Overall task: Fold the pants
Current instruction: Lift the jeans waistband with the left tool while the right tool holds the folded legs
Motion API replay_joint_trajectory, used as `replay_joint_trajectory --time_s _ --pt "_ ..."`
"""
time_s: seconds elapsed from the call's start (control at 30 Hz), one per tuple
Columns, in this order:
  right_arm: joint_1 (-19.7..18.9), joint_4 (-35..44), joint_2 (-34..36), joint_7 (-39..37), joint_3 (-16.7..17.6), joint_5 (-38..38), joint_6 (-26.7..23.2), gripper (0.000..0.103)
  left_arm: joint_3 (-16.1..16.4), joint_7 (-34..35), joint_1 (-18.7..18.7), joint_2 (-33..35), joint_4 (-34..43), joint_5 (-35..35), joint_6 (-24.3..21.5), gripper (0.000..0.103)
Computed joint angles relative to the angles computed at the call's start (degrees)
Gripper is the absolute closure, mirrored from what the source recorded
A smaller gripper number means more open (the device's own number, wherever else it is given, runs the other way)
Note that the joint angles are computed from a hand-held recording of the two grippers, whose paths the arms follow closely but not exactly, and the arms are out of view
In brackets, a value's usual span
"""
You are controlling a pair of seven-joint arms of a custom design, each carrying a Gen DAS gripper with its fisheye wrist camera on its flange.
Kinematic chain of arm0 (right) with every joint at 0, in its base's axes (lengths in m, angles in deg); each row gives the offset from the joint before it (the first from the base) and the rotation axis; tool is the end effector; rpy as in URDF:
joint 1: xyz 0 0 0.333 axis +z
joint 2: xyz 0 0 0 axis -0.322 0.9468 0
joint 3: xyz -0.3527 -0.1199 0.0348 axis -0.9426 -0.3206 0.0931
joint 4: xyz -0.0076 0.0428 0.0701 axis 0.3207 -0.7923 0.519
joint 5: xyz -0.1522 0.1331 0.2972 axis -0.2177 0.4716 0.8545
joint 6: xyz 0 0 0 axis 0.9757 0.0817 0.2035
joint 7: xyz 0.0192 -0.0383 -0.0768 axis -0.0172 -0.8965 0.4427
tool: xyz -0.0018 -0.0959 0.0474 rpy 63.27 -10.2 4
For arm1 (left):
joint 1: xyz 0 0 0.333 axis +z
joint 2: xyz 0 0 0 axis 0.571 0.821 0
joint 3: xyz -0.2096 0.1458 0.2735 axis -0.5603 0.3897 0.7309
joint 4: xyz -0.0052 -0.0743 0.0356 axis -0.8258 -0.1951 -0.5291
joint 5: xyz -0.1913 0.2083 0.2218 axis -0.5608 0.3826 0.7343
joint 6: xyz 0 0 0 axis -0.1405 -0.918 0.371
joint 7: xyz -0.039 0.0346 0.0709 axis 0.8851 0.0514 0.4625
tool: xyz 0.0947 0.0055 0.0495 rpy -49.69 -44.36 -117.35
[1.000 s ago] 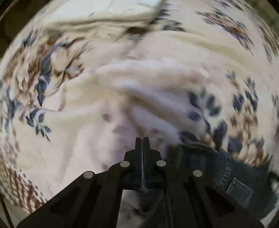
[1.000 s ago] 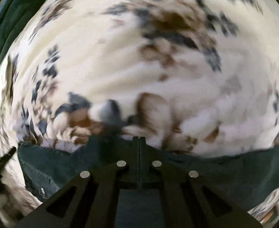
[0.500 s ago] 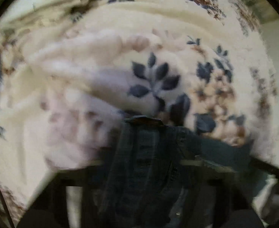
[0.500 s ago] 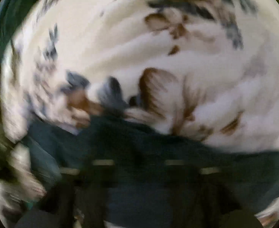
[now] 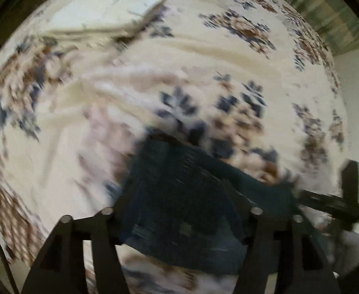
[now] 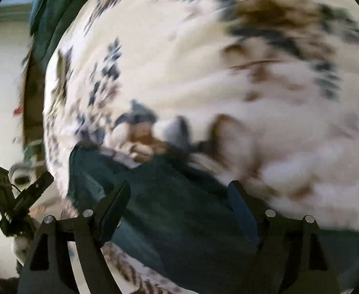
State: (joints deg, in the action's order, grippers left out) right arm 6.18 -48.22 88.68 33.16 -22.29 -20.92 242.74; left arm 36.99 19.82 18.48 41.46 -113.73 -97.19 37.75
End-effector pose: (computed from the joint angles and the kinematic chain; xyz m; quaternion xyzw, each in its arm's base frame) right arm 0.4518 0.2730 0.4361 -0.4164 0.8618 0.2014 0.2084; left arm 0.4507 -0.2762 0.5565 0.5910 -0.7983 0.0992 0.0595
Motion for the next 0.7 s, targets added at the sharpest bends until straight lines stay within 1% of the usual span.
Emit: replay_joint_trajectory --time_s 0.03,0.07,0.1,0.13,0.17,0.2,0.23,0.27,0.3,0.33,0.37,0.4,0.47,0.53,0.6,0.63,0.7 --pt "-0.8 2.0 2.1 -5.7 0.2 3.3 -1.7 0.019 -0.4 -0.8 -0.5 0.9 0.6 -2.3 -1.0 0.042" --pt "-1.1 4.0 4.1 -8.1 0.3 3.9 -3.3 0.020 -0.9 -2.2 -0.9 1.7 1.2 -2.6 -1.6 0.042" --pt "-0.6 5.9 6.0 -10.8 -0.6 4.5 -5.4 0.037 -1.5 -3.9 -1.5 2.7 1.7 -3.1 -2.5 0.042" --pt "-1.5 5.8 5.9 -11.2 0.5 3.8 -5.3 0.053 -1.8 -4.6 -1.8 3.4 1.9 -4.0 -2.6 0.042" --pt "-0.9 6.9 6.8 -11.5 0.8 2.6 -4.7 0.067 -2.2 -6.1 -2.2 4.1 1.9 -4.4 -2.7 0.042" --pt "0.0 7.3 6.6 -9.7 0.5 -0.8 -4.3 0.069 -2.4 -7.3 -2.5 5.0 2.5 -4.8 -3.2 0.042" --pt "0.5 7.0 6.3 -10.0 0.8 -1.6 -2.7 0.071 -2.7 -8.2 -2.6 6.0 3.1 -6.2 -3.9 0.042" --pt "0.5 6.3 5.6 -12.0 1.6 0.3 -1.2 0.074 -2.8 -9.9 -2.7 6.5 3.7 -6.3 -4.8 0.042" --pt "0.4 5.1 4.3 -16.2 3.1 5.5 0.9 0.076 -3.0 -12.2 -3.1 7.3 4.2 -6.2 -5.0 0.042" --pt "0.6 4.1 3.2 -19.4 3.8 9.0 2.3 0.078 -3.1 -12.8 -3.0 7.4 4.3 -6.6 -5.3 0.042" --pt "1.1 3.5 2.3 -21.1 4.0 10.7 2.8 0.084 -3.2 -14.9 -3.3 7.8 4.7 -6.1 -5.6 0.042" --pt "1.8 2.9 1.5 -22.9 4.3 12.6 3.2 0.093 -3.2 -15.8 -3.3 7.9 4.7 -5.7 -5.6 0.042" --pt "3.3 1.3 -0.3 -26.8 4.9 16.3 3.2 0.093 -3.5 -18.5 -3.9 9.4 5.7 -3.9 -6.4 0.042" --pt "5.0 1.0 -0.2 -27.1 4.9 14.6 2.6 0.093 -3.7 -22.0 -4.6 11.3 7.0 -1.3 -7.6 0.042" --pt "5.7 0.9 0.6 -28.9 4.8 17.4 1.9 0.093 -4.0 -23.9 -5.3 13.2 8.3 1.4 -8.3 0.042" --pt "5.7 1.0 0.9 -30.9 4.7 20.2 2.0 0.093 -4.1 -24.6 -5.9 14.3 9.1 3.5 -8.9 0.042" --pt "4.8 0.8 1.4 -37.6 4.3 31.1 1.2 0.092 -4.4 -25.2 -6.9 15.8 10.0 7.1 -9.5 0.043"
